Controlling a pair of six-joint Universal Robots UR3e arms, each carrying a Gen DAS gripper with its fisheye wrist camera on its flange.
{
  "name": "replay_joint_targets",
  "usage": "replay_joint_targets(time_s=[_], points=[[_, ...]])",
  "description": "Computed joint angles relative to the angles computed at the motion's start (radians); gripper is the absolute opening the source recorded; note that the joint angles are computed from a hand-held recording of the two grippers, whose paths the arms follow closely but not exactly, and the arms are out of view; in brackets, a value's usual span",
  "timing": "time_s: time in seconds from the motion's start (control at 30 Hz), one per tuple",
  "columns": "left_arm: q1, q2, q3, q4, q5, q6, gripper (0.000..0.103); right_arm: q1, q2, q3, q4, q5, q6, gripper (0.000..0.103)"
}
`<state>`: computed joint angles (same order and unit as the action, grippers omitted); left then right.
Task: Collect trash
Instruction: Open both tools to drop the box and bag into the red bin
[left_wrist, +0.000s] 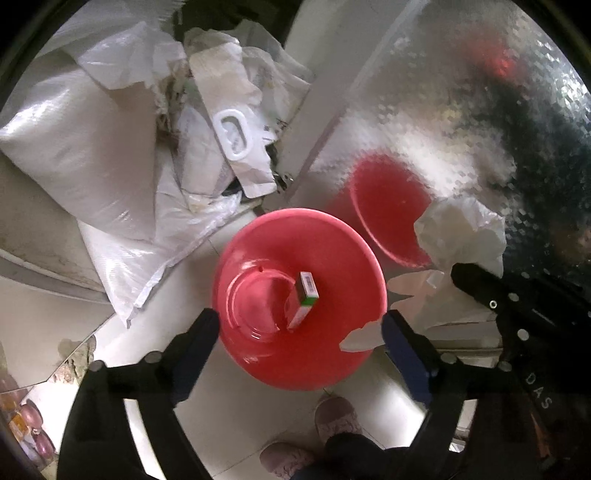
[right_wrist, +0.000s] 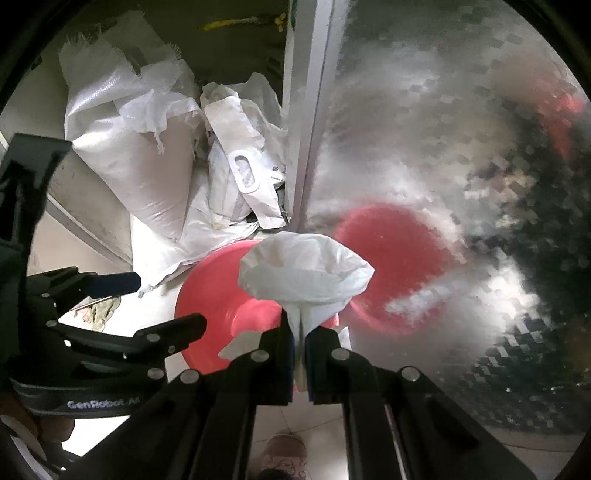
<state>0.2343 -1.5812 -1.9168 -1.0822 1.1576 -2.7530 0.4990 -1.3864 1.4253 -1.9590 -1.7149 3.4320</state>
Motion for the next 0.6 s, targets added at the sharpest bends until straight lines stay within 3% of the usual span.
replay_joint_targets(time_s=[0.07, 0.3, 0.37, 0.6], points=[[0.005, -0.004, -0.018, 0.036, 0.013, 0.002, 0.103, 0.005, 0.021, -0.004, -0.008, 0.003, 0.002, 0.004], [0.021, 0.003, -0.074, 0.128, 0.045, 0.015, 0.103, 0.017, 0.064, -0.004, -0.032, 0.021, 0.006, 0.005], [0.028, 0.003, -0.081, 0.134, 0.058, 0.013, 0.103, 0.024, 0.080, -0.017, -0.027, 0.012, 0.006, 0.010], [0.069, 0.083, -0.041, 0.005, 0.110, 0.008, 0.103, 0.051, 0.109, -0.125, 0.067, -0.035, -0.005, 0.050]])
